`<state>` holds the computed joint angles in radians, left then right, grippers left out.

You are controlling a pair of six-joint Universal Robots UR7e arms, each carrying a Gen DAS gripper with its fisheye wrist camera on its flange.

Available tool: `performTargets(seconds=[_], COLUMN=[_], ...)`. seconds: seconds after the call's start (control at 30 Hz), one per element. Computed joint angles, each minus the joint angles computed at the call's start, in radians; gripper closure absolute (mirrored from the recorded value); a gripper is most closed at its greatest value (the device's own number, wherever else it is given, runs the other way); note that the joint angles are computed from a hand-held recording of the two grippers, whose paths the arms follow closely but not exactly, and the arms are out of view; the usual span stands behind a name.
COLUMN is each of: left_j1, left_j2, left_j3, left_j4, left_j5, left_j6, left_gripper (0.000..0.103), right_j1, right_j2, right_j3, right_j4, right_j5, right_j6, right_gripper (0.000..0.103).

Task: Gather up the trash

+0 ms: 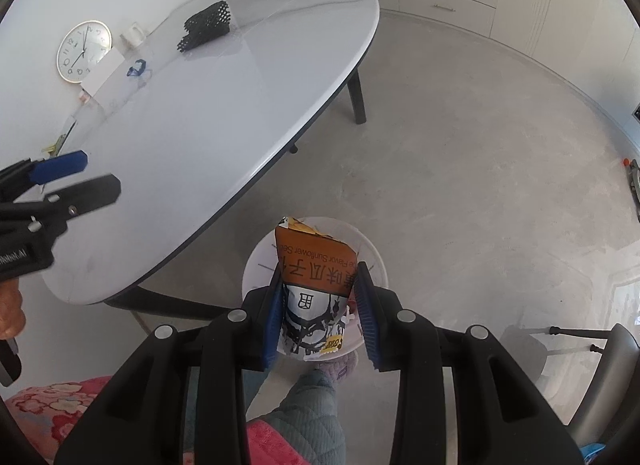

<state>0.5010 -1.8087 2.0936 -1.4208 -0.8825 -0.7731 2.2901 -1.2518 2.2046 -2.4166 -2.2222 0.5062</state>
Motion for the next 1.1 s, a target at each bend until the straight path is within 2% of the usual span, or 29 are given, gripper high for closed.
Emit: performTargets(seconds=[0.1, 0.17, 0.2, 0.23, 0.3, 0.43, 0.57, 1.1], left_j1=[0.013, 0.022, 0.028, 0.032, 0.037, 0.057, 0.085, 0.110], left_j2=[-0.018, -0.028, -0.030, -0.032, -0.038, -0.043, -0.035, -0.009], left_j3=[-0.020, -0.031, -0.038, -0.043, -0.052, -0.065, -0.077, -0.082], left_j4=[0.047, 0.075, 0.087, 0.099, 0.118, 0.122, 0.107, 0.066], left_j5=[0.027, 0.039, 0.043, 0.045, 0.044, 0.048, 0.046, 0.030], left_j6=[-0.040, -0.063, -0.072, -0.085, -0.106, -0.118, -0.098, -0.064], left_gripper=[0.019, 0.018, 0.018, 0.018, 0.018, 0.017, 0.017, 0.017], right_j1=[-0.012, -0.019, -0.022, -0.024, -0.026, -0.017, -0.009, -0.005], right_j2=[0.044, 0.074, 0.088, 0.100, 0.112, 0.108, 0.099, 0.079], right_j3=[-0.010, -0.019, -0.025, -0.031, -0.040, -0.054, -0.075, -0.085], right_j4=[-0.019, -0.022, -0.014, -0.003, 0.000, -0.018, -0.013, -0.030], right_j5=[0.025, 0.035, 0.034, 0.032, 0.035, 0.029, 0.000, -0.017], right_j6=[-0.039, -0.062, -0.065, -0.062, -0.051, -0.044, -0.048, -0.023], right_gripper=[0.060, 0.050, 0.041, 0.033, 0.023, 0.011, 0.008, 0.006])
